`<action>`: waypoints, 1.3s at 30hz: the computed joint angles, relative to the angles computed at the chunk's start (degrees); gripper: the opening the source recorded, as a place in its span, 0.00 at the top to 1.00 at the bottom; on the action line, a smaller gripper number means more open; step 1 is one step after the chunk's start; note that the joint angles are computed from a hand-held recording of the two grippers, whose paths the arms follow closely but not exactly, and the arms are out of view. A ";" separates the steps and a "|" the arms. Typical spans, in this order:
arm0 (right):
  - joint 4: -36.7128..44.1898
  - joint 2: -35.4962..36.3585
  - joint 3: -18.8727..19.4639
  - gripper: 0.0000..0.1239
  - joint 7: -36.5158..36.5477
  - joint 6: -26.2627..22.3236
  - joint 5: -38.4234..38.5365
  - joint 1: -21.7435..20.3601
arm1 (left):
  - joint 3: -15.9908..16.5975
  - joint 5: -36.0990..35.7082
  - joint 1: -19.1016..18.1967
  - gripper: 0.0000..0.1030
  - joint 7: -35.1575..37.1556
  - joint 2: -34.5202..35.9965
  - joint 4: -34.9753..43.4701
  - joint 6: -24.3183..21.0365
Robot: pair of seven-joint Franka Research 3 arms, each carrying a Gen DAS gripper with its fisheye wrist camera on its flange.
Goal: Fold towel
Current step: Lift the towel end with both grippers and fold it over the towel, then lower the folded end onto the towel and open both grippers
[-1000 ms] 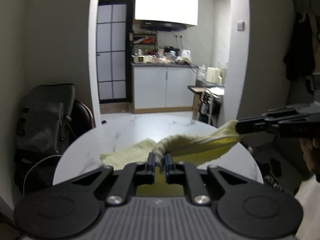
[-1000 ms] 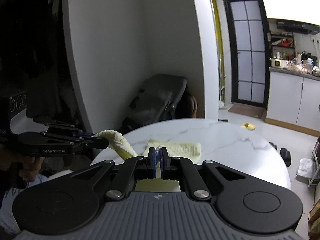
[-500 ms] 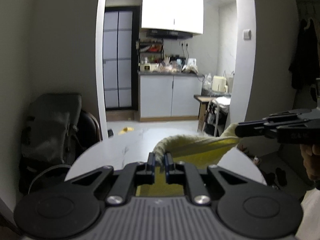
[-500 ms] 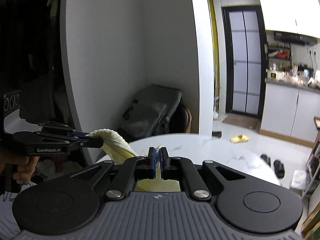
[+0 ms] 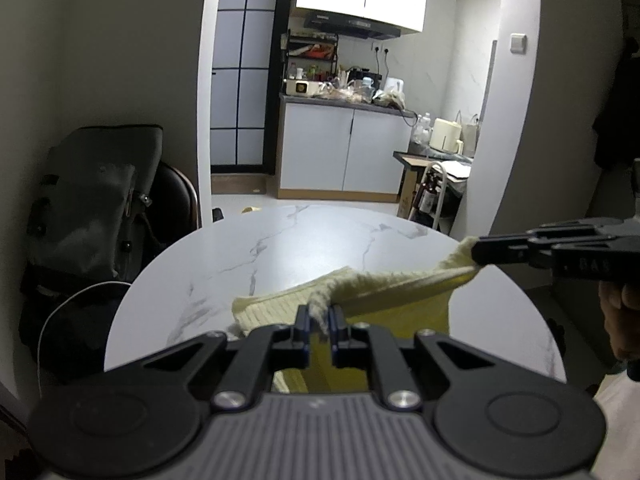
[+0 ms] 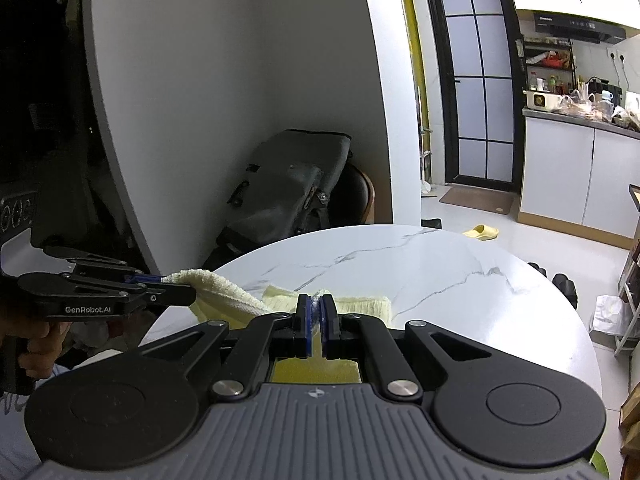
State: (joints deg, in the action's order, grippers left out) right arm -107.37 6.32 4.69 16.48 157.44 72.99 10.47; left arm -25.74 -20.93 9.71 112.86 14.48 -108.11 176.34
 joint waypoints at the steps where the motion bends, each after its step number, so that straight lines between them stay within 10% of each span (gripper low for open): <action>1: 0.54 0.63 -0.01 0.96 0.58 0.19 -0.43 0.08 | 1.14 1.15 -0.86 0.90 -0.93 0.80 1.02 -0.87; 25: 13.66 15.29 5.96 0.93 16.39 3.60 -14.77 -4.05 | 9.38 15.68 -6.09 0.80 -15.36 12.10 14.87 -11.39; 30: 13.85 14.73 9.70 0.50 5.30 5.05 -1.59 -7.05 | 8.76 16.04 -5.56 0.74 -15.38 12.59 15.11 -12.19; 39: 11.24 14.15 4.53 0.49 13.92 2.75 -10.31 -3.56 | 8.71 16.46 -5.77 0.72 -15.19 12.23 14.34 -12.74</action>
